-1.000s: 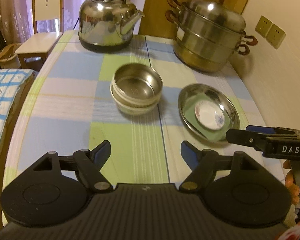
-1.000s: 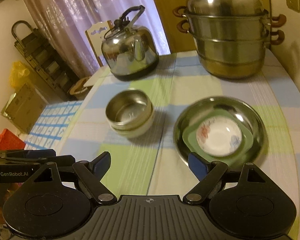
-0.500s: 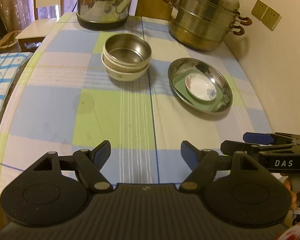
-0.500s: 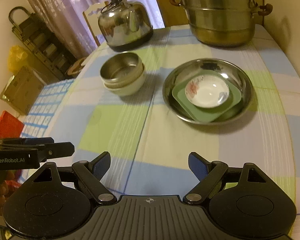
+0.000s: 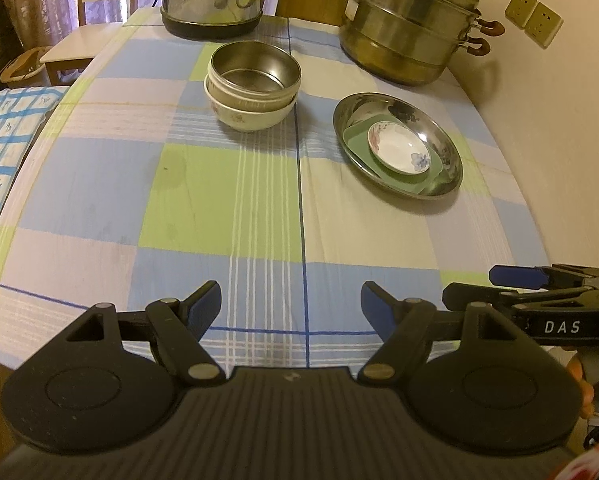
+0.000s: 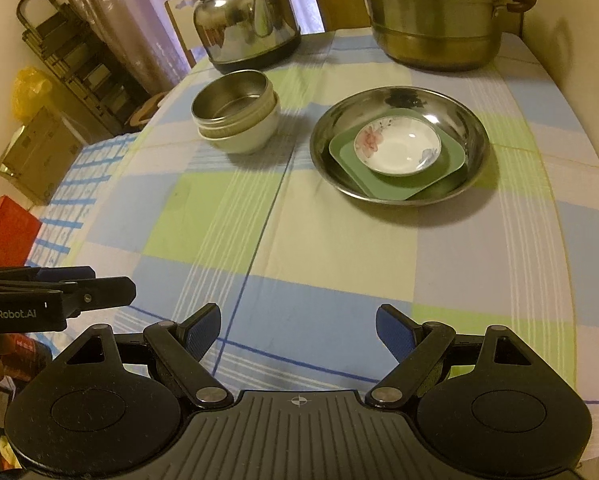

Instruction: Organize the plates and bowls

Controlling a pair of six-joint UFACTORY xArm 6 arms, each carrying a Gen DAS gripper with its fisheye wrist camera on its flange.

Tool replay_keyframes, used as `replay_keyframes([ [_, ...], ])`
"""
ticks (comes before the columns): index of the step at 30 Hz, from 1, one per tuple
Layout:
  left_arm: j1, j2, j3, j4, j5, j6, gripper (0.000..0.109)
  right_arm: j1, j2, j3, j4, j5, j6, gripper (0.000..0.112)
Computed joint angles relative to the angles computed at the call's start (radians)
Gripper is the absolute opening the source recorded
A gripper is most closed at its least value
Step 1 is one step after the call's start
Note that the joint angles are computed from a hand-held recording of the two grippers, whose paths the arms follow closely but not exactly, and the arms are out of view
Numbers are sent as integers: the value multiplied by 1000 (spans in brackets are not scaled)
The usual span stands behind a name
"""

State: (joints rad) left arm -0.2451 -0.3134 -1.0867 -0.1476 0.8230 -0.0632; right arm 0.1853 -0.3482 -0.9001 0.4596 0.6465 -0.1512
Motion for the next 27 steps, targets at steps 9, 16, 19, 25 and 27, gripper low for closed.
replay_keyframes([
  [9, -6, 0, 1, 5, 5, -15, 75, -5, 3, -2, 10, 15, -19, 84],
  [16, -5, 22, -20, 1, 5, 0, 75, -9, 13, -7, 7, 9, -10, 84],
  [19, -2, 39, -35, -4, 8, 12, 75, -11, 21, -12, 1, 6, 3, 84],
  [25, 18, 80, -74, -21, 14, 44, 75, -8, 49, -37, -20, 0, 35, 84],
  [27, 31, 101, -93, -23, 12, 56, 75, -5, 64, -50, -31, -5, 46, 84],
])
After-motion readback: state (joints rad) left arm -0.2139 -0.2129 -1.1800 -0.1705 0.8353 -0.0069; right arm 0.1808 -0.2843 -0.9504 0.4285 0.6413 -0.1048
